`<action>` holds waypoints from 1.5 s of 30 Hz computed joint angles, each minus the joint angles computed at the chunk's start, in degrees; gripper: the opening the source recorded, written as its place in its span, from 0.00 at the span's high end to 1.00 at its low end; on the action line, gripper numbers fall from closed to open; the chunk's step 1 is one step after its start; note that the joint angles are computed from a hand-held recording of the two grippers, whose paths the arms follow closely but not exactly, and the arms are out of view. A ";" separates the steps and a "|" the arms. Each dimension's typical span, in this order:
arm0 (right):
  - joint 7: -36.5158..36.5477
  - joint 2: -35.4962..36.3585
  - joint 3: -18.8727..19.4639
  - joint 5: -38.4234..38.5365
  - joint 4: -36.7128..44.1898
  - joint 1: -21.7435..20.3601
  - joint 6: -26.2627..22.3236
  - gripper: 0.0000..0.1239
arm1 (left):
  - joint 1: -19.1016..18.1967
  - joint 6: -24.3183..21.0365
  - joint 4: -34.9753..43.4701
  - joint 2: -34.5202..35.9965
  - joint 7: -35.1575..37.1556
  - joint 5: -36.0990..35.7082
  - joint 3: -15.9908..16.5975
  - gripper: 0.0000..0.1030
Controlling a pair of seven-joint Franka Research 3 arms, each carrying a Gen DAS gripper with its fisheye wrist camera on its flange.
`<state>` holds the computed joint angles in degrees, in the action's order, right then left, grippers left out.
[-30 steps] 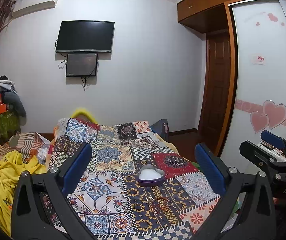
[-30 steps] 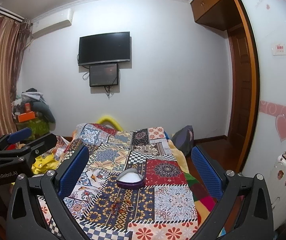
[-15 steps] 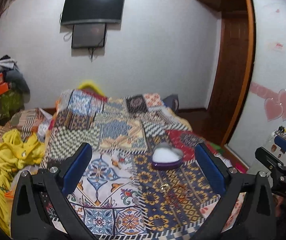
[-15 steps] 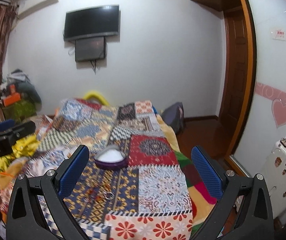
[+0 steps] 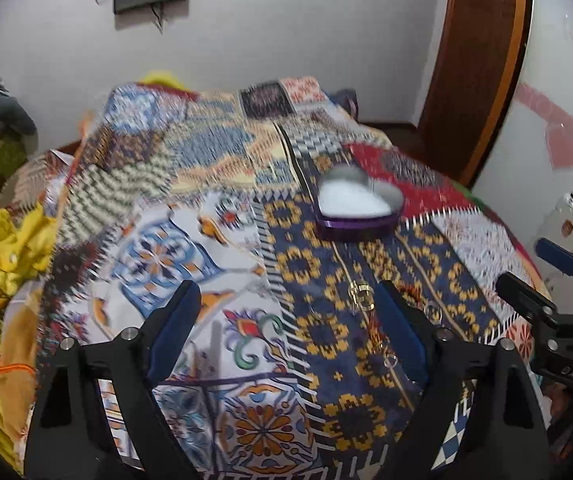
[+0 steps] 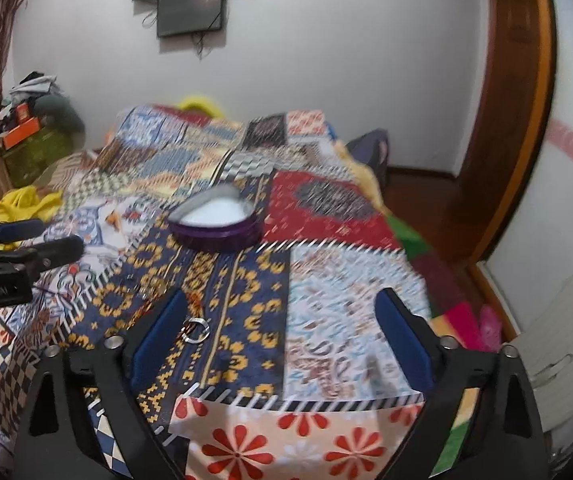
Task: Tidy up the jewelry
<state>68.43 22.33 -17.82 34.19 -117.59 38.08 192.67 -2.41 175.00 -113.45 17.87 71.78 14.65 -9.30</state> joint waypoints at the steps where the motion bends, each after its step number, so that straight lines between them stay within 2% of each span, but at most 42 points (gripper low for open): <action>1: 0.14 -0.03 3.69 -1.38 0.48 -3.74 -1.12 0.34 | 0.89 -0.83 0.52 0.61 1.10 -0.74 -1.15 0.20; 2: 0.40 -0.08 8.27 -3.26 0.90 -8.33 -2.18 0.36 | 1.72 -1.61 0.97 1.15 2.29 -1.57 -2.21 0.21; 3: 0.94 0.42 10.87 -4.59 1.55 -10.92 -2.57 0.40 | 2.30 -2.43 1.44 1.66 3.30 -2.35 -2.97 0.24; 5: 1.05 0.87 18.52 -7.59 2.44 -18.33 -4.59 0.44 | 3.35 -4.02 2.52 2.60 5.33 -4.16 -4.33 0.26; 8: 0.90 1.97 26.41 -10.31 3.72 -25.74 -6.87 0.49 | 5.20 -5.28 3.28 3.62 9.18 -7.48 -6.55 0.31; 10: 0.77 2.82 28.80 -11.22 4.56 -27.89 -7.95 0.52 | 4.73 -5.37 3.43 3.88 10.42 -7.84 -6.11 0.34; 13: 0.52 4.09 30.14 -11.89 6.16 -29.13 -10.31 0.56 | 4.16 -5.35 3.61 4.11 12.27 -7.74 -5.77 0.39; 16: -0.28 4.76 30.97 -11.81 6.92 -29.71 -11.23 0.58 | 5.43 -7.00 5.81 5.70 16.55 -9.35 -7.71 0.52; 18: -0.75 4.96 31.19 -11.68 7.26 -29.88 -11.49 0.59 | 5.68 -7.93 6.72 6.39 18.99 -10.28 -8.40 0.56; 24: -2.92 5.17 32.64 -10.47 7.79 -31.13 -12.65 0.65 | 6.80 -11.92 10.20 9.18 24.83 -15.23 -10.44 0.57; 27: -3.92 5.43 32.86 -9.91 8.19 -31.18 -13.11 0.71 | 6.42 -12.86 11.48 10.23 26.20 -17.01 -10.37 0.58; 29: -4.51 5.58 33.02 -9.44 8.39 -31.25 -13.24 0.76 | 5.86 -12.58 11.63 10.52 26.30 -17.55 -9.89 0.62; 31: -4.63 5.69 32.84 -8.95 8.68 -31.04 -13.47 0.80 | 5.39 -12.11 11.88 10.91 26.04 -17.73 -9.36 0.74; 33: -4.44 5.65 32.41 -8.49 8.89 -30.62 -13.77 0.80 | 5.79 -11.90 12.10 11.23 26.29 -18.38 -9.64 0.80; 35: -4.45 5.55 32.25 -8.10 8.98 -30.37 -13.78 0.80 | 6.92 -11.65 11.88 11.20 27.35 -19.73 -10.79 0.80; 45: -3.67 3.59 31.12 -7.23 7.47 -29.64 -12.45 0.80 | 6.91 -8.75 8.65 8.00 27.45 -20.85 -10.54 0.80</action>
